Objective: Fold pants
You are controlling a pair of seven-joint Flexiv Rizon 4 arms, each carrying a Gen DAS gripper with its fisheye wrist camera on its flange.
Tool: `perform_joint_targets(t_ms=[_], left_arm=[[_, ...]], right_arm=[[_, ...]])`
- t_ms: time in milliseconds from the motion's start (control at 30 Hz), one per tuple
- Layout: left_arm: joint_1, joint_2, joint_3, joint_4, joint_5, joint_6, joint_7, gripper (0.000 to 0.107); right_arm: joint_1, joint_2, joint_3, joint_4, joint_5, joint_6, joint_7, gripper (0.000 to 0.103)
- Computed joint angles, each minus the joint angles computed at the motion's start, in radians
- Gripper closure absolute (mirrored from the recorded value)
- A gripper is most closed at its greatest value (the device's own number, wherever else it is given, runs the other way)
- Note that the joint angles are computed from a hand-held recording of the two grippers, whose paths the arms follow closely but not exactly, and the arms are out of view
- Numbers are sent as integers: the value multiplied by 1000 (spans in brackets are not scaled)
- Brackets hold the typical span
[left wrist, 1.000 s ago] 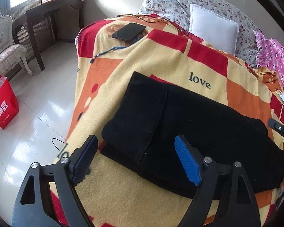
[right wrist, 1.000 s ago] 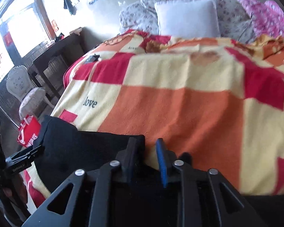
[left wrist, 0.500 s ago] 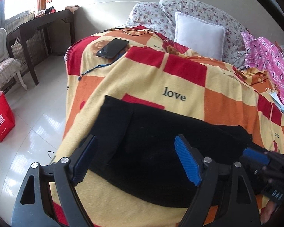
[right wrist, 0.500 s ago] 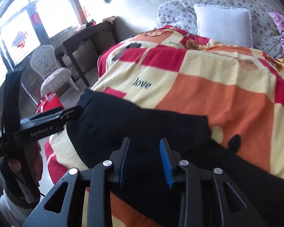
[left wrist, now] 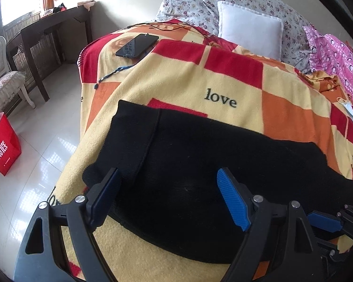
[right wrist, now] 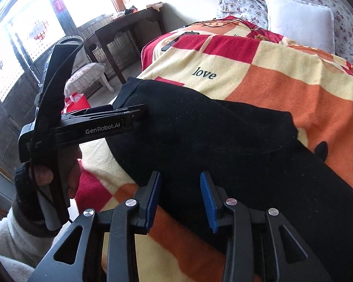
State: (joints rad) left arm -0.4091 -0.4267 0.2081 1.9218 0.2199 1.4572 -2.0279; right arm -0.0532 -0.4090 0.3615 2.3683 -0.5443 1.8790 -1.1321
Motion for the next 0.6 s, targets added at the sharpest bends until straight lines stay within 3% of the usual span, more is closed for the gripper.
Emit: perform_joint_targets(t_ms=[133, 433, 600], left_arm=[[9, 22, -23, 17, -11, 22, 17, 23], [1, 12, -70, 23, -54, 36, 59, 23], [-47, -12, -30, 5, -46, 16, 41, 23]], right_arm=[[123, 69, -122, 51, 106, 32, -40, 58], [307, 141, -313, 121, 372, 37, -153, 58], [224, 126, -260, 128, 381, 52, -150, 57]])
